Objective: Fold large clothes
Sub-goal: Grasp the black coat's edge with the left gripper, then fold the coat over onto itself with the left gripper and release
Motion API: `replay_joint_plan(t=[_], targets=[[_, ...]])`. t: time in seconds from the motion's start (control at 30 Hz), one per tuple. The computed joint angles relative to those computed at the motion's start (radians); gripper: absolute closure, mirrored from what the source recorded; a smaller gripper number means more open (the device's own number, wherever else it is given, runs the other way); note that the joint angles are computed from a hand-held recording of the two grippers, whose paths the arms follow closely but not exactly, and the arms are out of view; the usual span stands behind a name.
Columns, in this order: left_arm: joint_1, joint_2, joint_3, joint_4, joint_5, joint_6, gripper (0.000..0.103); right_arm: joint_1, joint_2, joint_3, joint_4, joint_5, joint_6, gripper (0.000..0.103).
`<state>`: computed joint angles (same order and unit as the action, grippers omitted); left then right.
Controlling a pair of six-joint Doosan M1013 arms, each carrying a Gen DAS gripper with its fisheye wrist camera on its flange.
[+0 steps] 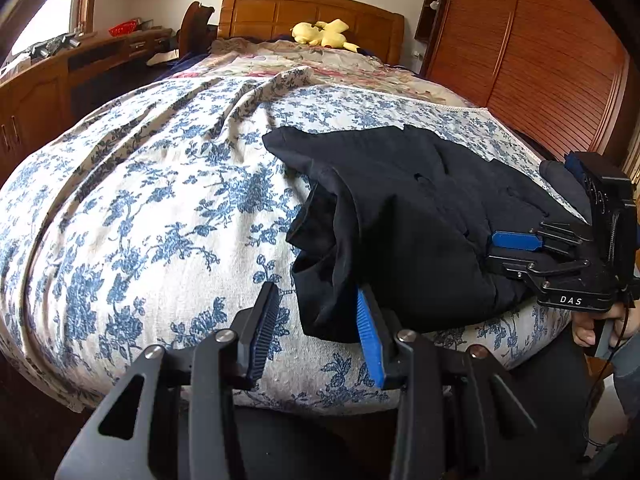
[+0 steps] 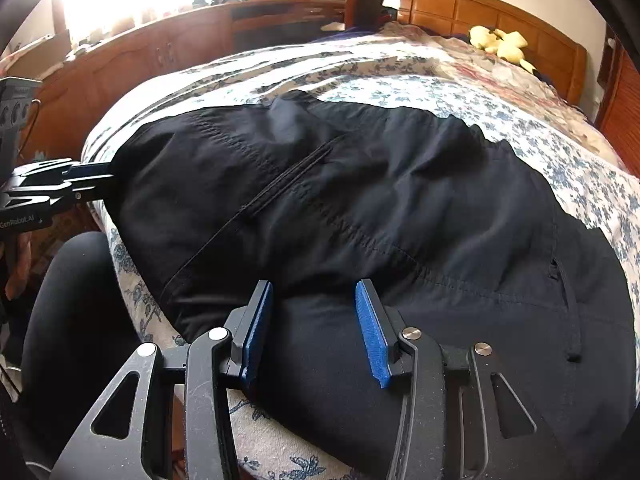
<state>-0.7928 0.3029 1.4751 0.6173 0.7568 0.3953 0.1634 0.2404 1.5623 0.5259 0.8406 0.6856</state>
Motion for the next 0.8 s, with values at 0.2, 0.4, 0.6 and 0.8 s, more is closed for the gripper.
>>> replay_joint_plan(t=[0.2,0.4,0.6,0.8], targets=[[0.009,-0.001,0.015,-0.037,-0.03,-0.01,0.066,-0.003,-0.002,0.007,0.017,-0.01,-0.012,0.06],[0.014,0.001,0.018,-0.043,-0.05,-0.037,0.066,-0.009,-0.003,0.012,0.041,-0.011,-0.021,0.06],[0.037,0.008,0.006,-0.145,-0.096,0.033,0.088,-0.021,-0.011,0.017,0.077,-0.008,-0.029,0.06],[0.008,0.008,-0.057,-0.055,-0.023,0.024,0.1,-0.054,-0.05,0.022,0.06,-0.03,0.013,0.061]])
